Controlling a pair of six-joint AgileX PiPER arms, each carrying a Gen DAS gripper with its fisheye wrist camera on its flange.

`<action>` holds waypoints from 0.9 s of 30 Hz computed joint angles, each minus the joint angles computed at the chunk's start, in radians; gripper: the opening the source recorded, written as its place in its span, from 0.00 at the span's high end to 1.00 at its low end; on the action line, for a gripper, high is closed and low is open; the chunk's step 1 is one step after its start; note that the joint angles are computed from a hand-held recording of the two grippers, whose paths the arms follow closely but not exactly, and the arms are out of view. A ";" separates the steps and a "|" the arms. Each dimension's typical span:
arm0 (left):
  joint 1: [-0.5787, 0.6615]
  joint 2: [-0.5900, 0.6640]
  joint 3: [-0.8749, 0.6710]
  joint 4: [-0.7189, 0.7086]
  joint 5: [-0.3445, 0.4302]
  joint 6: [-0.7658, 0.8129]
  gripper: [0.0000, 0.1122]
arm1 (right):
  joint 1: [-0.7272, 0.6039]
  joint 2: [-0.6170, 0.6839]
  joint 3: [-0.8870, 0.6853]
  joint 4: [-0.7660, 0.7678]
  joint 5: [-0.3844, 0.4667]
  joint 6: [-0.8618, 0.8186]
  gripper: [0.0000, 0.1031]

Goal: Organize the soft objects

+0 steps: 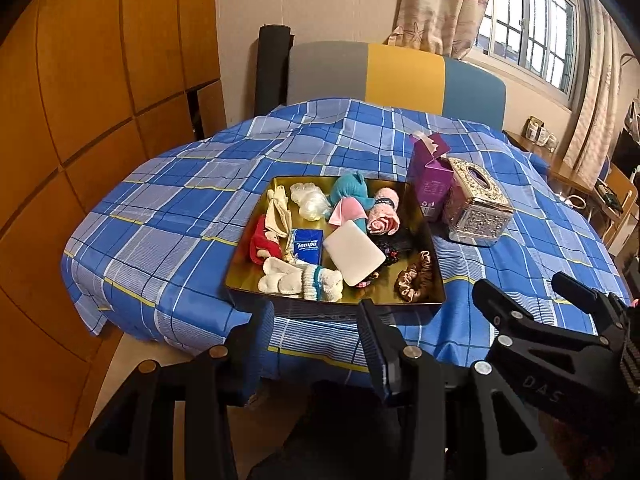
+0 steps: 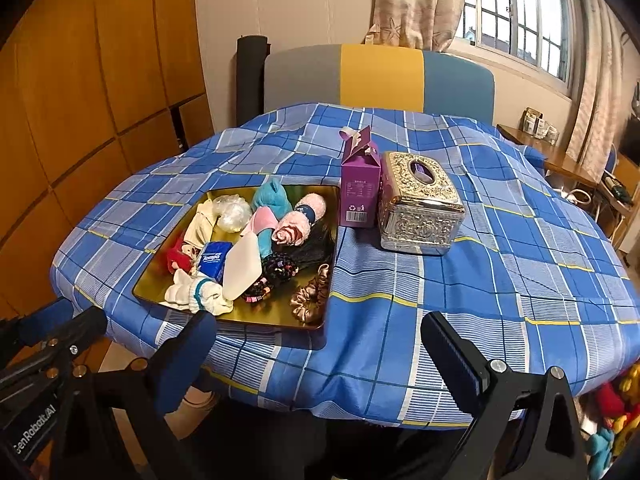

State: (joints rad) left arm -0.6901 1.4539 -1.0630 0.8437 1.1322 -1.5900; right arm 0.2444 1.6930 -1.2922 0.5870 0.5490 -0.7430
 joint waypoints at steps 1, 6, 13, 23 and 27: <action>-0.005 -0.001 0.001 0.007 0.004 -0.004 0.62 | -0.001 -0.001 0.000 0.003 0.000 -0.002 0.00; -0.021 -0.006 0.002 0.027 0.016 -0.012 0.62 | -0.001 -0.003 0.003 0.008 -0.002 -0.008 0.00; -0.024 -0.007 0.005 0.032 0.020 -0.020 0.62 | 0.002 -0.005 0.006 0.000 -0.005 -0.003 0.00; -0.021 -0.003 0.004 0.026 0.018 -0.012 0.62 | 0.004 -0.001 0.005 -0.007 0.001 0.004 0.00; -0.021 -0.003 0.006 0.029 0.016 -0.019 0.62 | 0.002 0.002 -0.001 -0.010 0.007 0.013 0.00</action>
State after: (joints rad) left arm -0.7113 1.4510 -1.0569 0.8727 1.1480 -1.6094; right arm 0.2461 1.6954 -1.2928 0.5770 0.5558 -0.7298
